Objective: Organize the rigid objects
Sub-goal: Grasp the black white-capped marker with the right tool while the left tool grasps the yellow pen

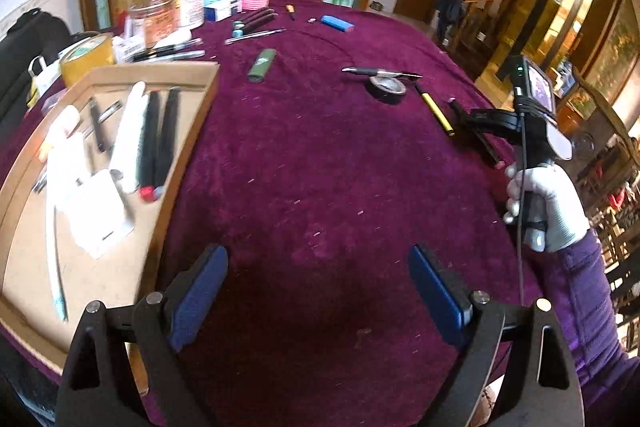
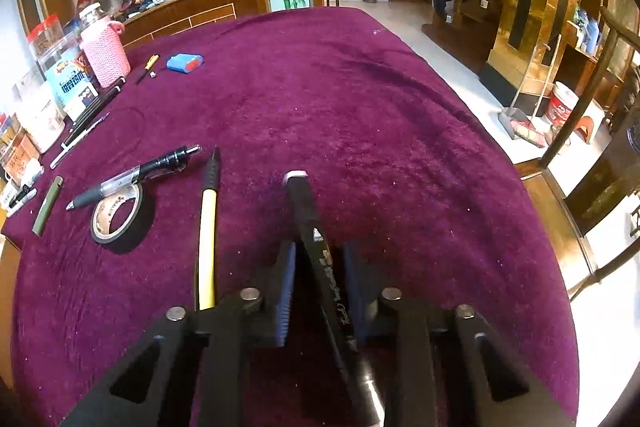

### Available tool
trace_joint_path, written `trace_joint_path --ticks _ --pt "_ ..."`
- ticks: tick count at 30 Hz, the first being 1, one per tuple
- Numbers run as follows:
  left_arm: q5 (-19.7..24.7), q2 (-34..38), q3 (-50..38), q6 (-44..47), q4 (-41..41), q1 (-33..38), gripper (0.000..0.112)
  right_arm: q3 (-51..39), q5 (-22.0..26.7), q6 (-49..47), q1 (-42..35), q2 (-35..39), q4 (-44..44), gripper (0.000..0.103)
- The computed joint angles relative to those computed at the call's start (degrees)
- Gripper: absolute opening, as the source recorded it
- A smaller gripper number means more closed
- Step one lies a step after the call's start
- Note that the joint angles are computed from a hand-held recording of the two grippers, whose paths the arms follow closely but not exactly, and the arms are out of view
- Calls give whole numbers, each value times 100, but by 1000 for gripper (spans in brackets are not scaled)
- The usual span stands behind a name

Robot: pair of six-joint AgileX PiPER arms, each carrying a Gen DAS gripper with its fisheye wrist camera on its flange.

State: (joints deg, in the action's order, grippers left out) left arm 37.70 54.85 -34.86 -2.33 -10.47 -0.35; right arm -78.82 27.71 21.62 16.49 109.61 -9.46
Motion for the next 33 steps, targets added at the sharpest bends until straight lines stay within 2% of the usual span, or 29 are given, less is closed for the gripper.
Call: trace_joint_path --ticks 2,4,8,10,12,13,16,21,23,25,27,33 --pt "-49 258 -276 -1 -19 -231 91 116 -62 -56 -58 -76 129 16" --pt "-215 666 -627 -299 256 -684 91 187 -101 -302 -181 -133 518 16" --pt "-781 2014 -1585 -755 880 -1669 89 230 -144 -1025 -473 -143 1476 15" --pt "-883 2708 -2127 -506 788 -1868 70 221 -137 -1316 -615 -134 1868 15" --pt "-751 3604 -2946 18 434 -2019 60 191 -129 -1568 -715 -91 2221 15" --pt "-668 3946 -3288 1 442 -2053 54 184 -98 -1845 -802 -83 2577 15" --pt "-258 5041 -4500 -192 497 -2072 50 129 -6 -2436 -983 -20 3377 15" --pt "304 6337 -6043 -417 829 -2129 48 11 129 -2715 -1076 73 3832 16" --pt "182 6437 -6097 -598 1250 -2231 41 -33 123 -2596 -1030 98 3696 16" --pt "86 6311 -5881 -733 1562 -2310 16 -20 103 -2562 -1021 90 3628 16" --pt "22 6105 -5574 -364 1252 -2133 10 -2 78 -2505 -994 78 3560 16" --pt "-467 4548 -3395 35 846 -1704 10 -17 41 -2322 -939 89 3312 16"
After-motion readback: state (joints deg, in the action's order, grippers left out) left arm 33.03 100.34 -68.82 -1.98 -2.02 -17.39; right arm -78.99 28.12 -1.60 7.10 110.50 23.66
